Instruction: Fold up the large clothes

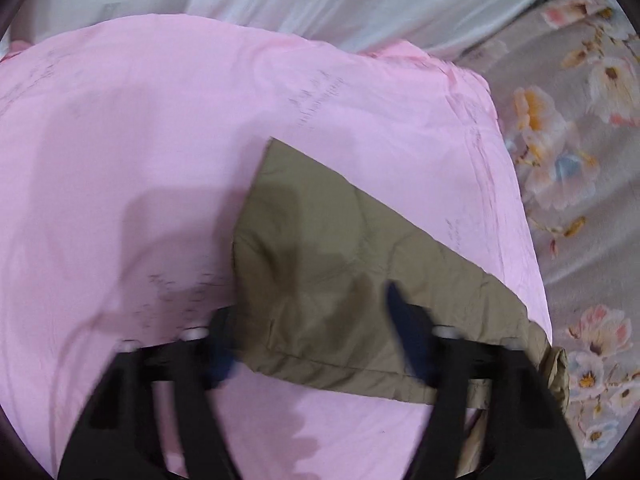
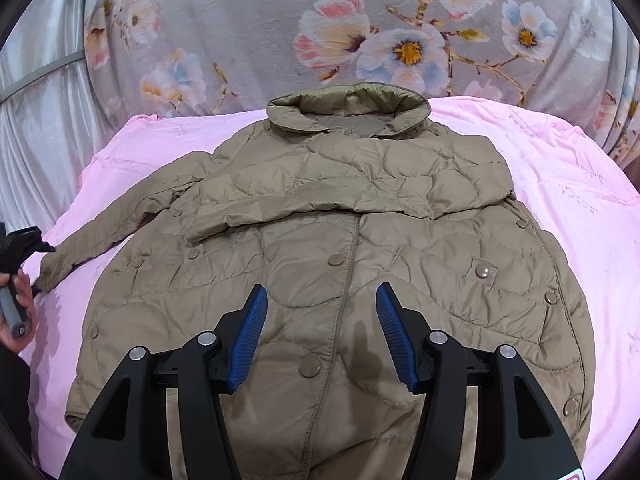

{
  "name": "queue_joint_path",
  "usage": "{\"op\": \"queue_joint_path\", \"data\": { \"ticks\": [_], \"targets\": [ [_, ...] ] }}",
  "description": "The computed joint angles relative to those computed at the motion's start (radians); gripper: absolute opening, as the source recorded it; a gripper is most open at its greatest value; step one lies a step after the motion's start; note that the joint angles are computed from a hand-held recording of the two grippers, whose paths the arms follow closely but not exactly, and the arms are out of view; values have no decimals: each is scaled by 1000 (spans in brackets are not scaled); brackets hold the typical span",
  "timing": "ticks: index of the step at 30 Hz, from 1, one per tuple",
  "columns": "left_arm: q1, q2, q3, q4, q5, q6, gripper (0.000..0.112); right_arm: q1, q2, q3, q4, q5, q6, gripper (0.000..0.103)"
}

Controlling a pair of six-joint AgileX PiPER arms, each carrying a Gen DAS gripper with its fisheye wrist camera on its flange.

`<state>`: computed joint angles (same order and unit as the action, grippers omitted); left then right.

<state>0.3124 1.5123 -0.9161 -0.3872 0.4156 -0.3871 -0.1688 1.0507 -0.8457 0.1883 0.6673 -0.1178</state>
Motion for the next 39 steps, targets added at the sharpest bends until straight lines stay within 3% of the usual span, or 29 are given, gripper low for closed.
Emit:
{"op": "queue_joint_path", "data": {
  "ticks": [1, 2, 3, 9, 13, 19, 24, 26, 28, 29, 30, 33, 37, 39],
  "targets": [
    [-18, -1, -11, 46, 7, -40, 20, 1, -4, -1, -4, 2, 3, 56],
    [-33, 3, -35, 103, 19, -92, 8, 4, -8, -3, -9, 5, 8, 56],
    [-49, 3, -60, 130, 26, -105, 4, 5, -11, -5, -11, 8, 9, 56],
    [-317, -108, -196, 600, 107, -487, 2, -22, -11, -20, 33, 25, -33, 56],
    [-610, -65, -435, 760, 216, -553, 2, -45, -11, -16, 68, 23, -65, 56],
    [-1027, 233, -921, 844, 388, -518, 2, -194, 0, -14, 194, 54, -215, 56],
    [-1134, 431, -1142, 773, 467, -546, 3, -367, 16, -35, 302, 109, -378, 58],
    [-1129, 530, -1261, 653, 519, -478, 15, -421, 25, -31, 336, 112, -427, 62],
    [-1143, 624, -1330, 605, 557, -439, 58, -454, 45, -32, 356, 117, -448, 62],
    [-1161, 626, -1304, 640, 561, -478, 61, -469, 59, -35, 360, 124, -446, 62],
    [-1170, 600, -1238, 660, 525, -505, 62, -483, 67, -38, 369, 136, -450, 62],
    [-1141, 468, -986, 587, 352, -507, 81, -511, 89, -40, 392, 151, -472, 63],
    [-1056, 227, -626, 545, 117, -551, 89, -493, 143, -89, 426, 151, -475, 63],
    [-995, 130, -506, 613, 87, -638, 89, -465, 188, -132, 472, 160, -459, 65]
  ]
}}
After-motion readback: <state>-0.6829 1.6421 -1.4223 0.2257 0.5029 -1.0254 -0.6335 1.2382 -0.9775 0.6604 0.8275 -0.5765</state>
